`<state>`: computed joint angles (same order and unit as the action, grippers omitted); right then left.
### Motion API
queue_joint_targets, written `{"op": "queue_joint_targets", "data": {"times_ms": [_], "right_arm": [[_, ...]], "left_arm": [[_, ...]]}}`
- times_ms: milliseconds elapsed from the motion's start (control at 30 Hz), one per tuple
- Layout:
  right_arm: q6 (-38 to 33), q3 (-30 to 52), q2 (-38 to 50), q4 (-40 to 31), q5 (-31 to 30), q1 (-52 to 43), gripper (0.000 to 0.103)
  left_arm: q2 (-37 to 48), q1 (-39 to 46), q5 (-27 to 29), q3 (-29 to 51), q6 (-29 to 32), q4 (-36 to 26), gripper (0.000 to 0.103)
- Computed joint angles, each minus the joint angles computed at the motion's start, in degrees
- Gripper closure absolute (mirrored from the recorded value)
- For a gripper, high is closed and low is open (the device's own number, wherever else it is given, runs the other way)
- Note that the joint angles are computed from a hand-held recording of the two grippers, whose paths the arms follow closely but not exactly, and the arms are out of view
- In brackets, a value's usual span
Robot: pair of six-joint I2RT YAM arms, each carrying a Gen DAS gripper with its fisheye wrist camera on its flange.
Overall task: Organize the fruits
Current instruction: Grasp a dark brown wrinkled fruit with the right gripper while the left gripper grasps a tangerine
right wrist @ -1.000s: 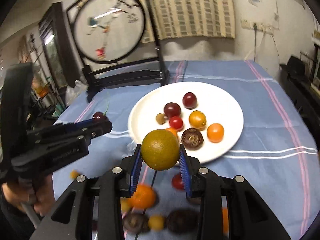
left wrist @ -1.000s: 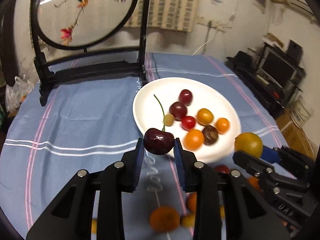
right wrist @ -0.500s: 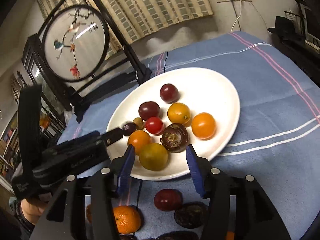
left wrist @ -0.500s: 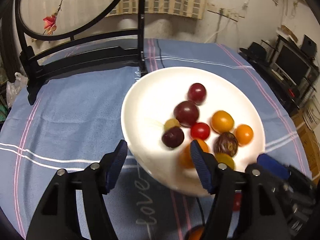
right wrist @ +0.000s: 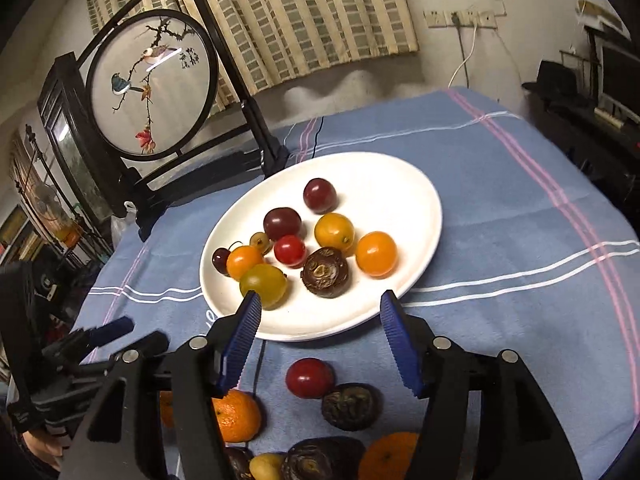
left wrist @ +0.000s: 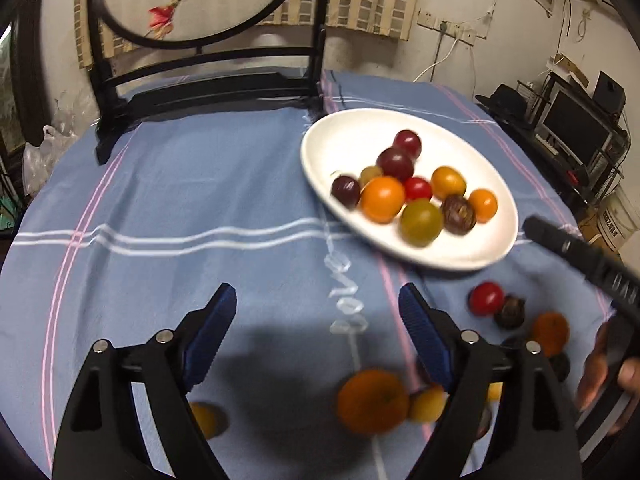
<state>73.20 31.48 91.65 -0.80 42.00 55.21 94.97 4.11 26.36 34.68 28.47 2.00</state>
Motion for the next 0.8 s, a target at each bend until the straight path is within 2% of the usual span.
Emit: {"op": "queue_joint_targets", "data": {"times_ms": [200,300,433,633,733,800], "right_arm": [[5.9,0.3,1.3,-3.6,2.7,5.2,0.04],[11.2,2.0,3.6,-8.0,4.2,9.6,0.04],[23.1,4.8,5.7,-18.5,5.6,16.7,0.04],[39.2,8.2,8.5,-34.3,1.7,25.0,0.041],[44.0,8.4,9.3,-37.2,-0.9,28.3,0.041],[43.9,9.3,10.6,-37.8,-2.3,28.8,0.041]], "left_arm": [[-0.8,5.4,2.7,-2.2,4.6,-0.4,0.02],[-1.6,6.0,3.3,-2.9,5.7,-0.5,0.019],[-2.3,5.4,2.7,-4.6,6.5,1.4,0.018],[-2.3,5.5,2.6,-4.8,7.6,1.2,0.018],[-2.4,6.0,3.3,-4.5,7.7,0.3,0.018],[-2.6,6.0,3.5,-4.7,8.0,0.4,0.018]]}}
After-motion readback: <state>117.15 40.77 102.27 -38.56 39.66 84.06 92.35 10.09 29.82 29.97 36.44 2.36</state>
